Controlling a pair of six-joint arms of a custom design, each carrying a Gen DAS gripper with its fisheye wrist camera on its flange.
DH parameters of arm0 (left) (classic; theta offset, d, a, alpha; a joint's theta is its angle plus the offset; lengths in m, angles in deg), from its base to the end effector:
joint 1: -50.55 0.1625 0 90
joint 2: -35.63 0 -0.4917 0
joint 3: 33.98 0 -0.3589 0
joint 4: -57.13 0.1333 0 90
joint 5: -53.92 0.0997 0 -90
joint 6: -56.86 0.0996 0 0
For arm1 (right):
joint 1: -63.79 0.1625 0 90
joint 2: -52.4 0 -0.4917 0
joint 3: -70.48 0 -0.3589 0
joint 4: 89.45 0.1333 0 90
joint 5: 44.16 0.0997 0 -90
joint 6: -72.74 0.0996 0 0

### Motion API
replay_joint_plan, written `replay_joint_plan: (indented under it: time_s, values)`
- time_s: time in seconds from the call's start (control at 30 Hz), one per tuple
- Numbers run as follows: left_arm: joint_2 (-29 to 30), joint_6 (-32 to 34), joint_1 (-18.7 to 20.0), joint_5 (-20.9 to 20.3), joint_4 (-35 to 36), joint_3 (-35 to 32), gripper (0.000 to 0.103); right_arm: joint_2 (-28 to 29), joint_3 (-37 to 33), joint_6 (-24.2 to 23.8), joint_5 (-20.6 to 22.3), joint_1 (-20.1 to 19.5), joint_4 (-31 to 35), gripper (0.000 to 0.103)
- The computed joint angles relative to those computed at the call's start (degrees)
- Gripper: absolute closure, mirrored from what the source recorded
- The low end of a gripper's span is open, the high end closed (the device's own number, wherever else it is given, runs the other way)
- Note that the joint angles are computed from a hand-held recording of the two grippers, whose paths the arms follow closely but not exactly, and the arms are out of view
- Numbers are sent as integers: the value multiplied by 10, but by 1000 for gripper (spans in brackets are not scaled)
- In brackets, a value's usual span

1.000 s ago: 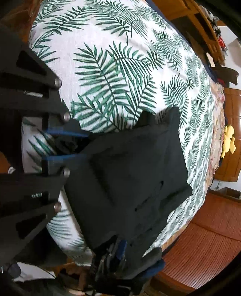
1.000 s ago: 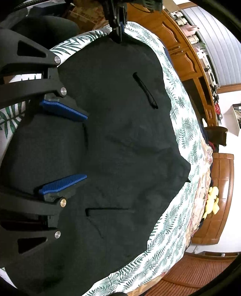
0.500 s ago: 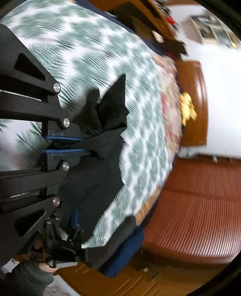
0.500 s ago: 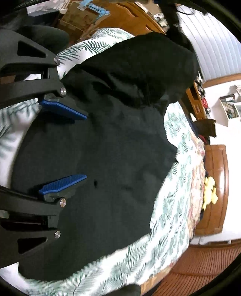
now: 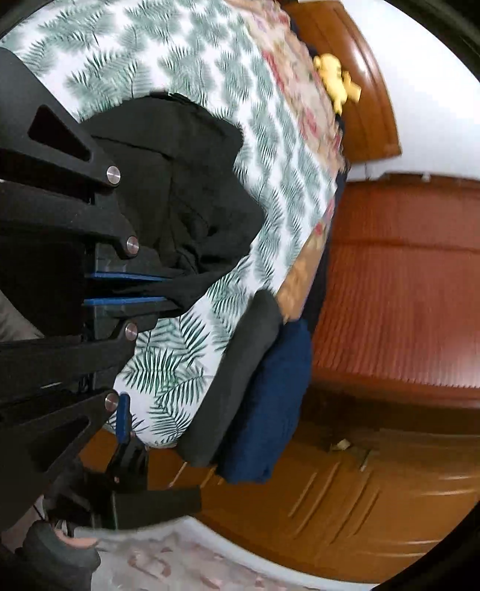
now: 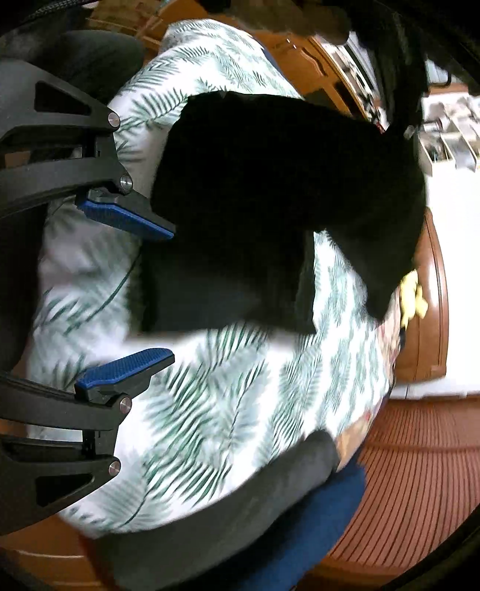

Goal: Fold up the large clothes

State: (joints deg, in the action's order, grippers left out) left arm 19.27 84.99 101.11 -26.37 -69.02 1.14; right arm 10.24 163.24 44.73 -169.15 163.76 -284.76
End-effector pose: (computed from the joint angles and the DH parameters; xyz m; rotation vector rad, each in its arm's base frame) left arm -0.4788 -0.8183 0.1217 1.6175 2.4869 -0.4763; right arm 0.1991 -0.6925 0.2494 0.3789 -2.2100 1.0214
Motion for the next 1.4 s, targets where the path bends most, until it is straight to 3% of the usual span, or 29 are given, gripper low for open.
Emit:
replay_joint_plan:
  time_s: [0.3, 0.37, 0.43, 0.47, 0.6, 0.63, 1.03, 1.4]
  values:
    - [0, -30, -3, 24, -12, 25, 89, -31, 60, -4, -65, 34, -62, 40]
    - [-13, -35, -2, 27, -28, 46, 81, -31, 67, -7, -70, 42, -76, 40]
    - [-32, -31, -1, 32, -65, 83, 60, -32, 67, -13, -68, 48, -86, 40]
    - [-41, -29, 0, 33, -82, 99, 58, -31, 68, -16, -66, 52, -93, 40]
    - [-80, -32, 7, 41, -111, 150, 28, -26, 71, -25, -56, 62, -120, 40]
    - [-90, -32, 9, 43, -122, 164, 25, -26, 72, -28, -53, 64, -125, 40]
    - [-188, -39, 23, 88, -218, 301, 25, -10, 32, -60, -17, 72, -122, 40]
    - [-223, -38, 39, 72, -264, 353, 25, 14, -50, 14, -2, 52, -32, 34]
